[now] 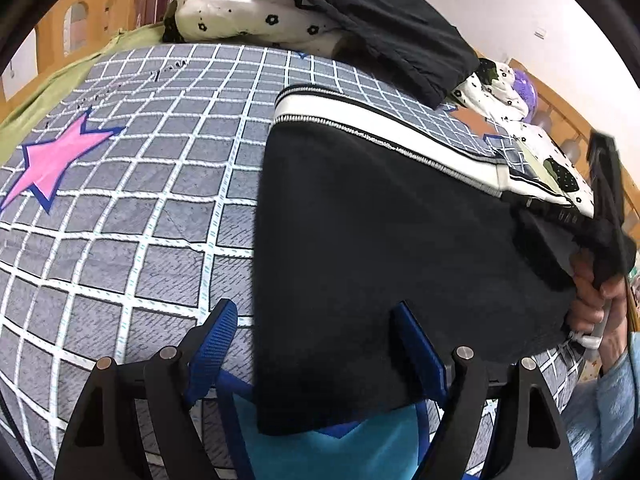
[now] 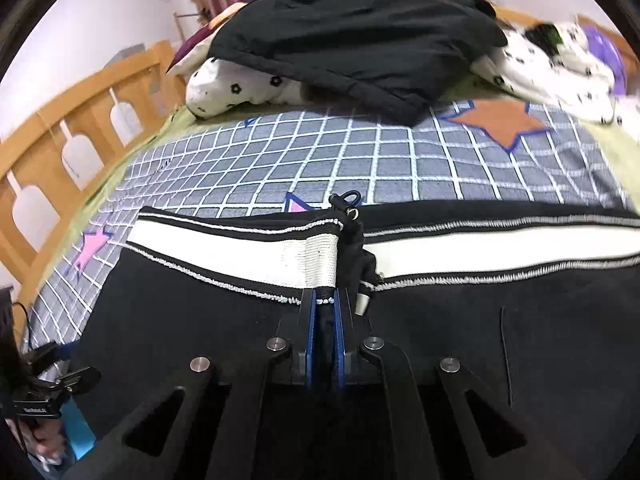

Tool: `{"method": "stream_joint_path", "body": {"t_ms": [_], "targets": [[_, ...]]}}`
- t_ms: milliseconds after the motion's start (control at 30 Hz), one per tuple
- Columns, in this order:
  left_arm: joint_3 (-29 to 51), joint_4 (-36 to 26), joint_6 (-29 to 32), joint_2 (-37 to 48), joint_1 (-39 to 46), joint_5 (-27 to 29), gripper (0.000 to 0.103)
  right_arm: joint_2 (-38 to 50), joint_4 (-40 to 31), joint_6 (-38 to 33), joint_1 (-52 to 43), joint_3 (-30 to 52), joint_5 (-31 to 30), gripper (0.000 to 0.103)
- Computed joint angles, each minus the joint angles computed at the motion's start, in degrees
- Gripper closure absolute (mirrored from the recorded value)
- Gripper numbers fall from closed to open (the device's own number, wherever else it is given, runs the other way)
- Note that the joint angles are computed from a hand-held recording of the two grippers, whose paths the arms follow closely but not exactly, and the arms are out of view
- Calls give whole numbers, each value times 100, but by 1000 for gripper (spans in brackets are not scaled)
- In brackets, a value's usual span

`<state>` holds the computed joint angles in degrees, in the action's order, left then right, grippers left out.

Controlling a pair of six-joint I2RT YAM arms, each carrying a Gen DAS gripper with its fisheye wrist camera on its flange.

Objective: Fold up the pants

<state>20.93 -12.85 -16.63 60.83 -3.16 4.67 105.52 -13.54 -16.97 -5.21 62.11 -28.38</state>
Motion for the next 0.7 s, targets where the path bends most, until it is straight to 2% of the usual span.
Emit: {"method": "stream_joint_path", "body": {"t_ms": [100, 167, 233, 300, 400, 500, 600, 700], "targets": [[71, -61, -182, 9, -242, -286, 25, -44, 66, -291, 155, -269, 406, 95], [149, -229, -174, -115, -282, -188, 25, -358, -112, -375, 89, -388, 395, 86], [263, -397, -144, -211, -361, -303, 25, -802, -564, -375, -224, -436, 226, 60], [419, -526, -55, -211, -336, -398, 25, -1302, -773, -542, -702, -592, 3, 56], [723, -604, 57, 122, -28, -146, 26, -1796, -1184, -1001, -1742, -545, -313, 40], [883, -421, 205, 475, 325, 210, 27, -1567, -1333, -1061, -2974, -105, -491, 37], [1010, -164, 337, 899, 445, 315, 27, -825, -1441, -908, -3704, 586, -282, 37], [1197, 74, 460, 1425, 621, 567, 27, -87, -1478, -906, -3954, 1121, -24, 37]]}}
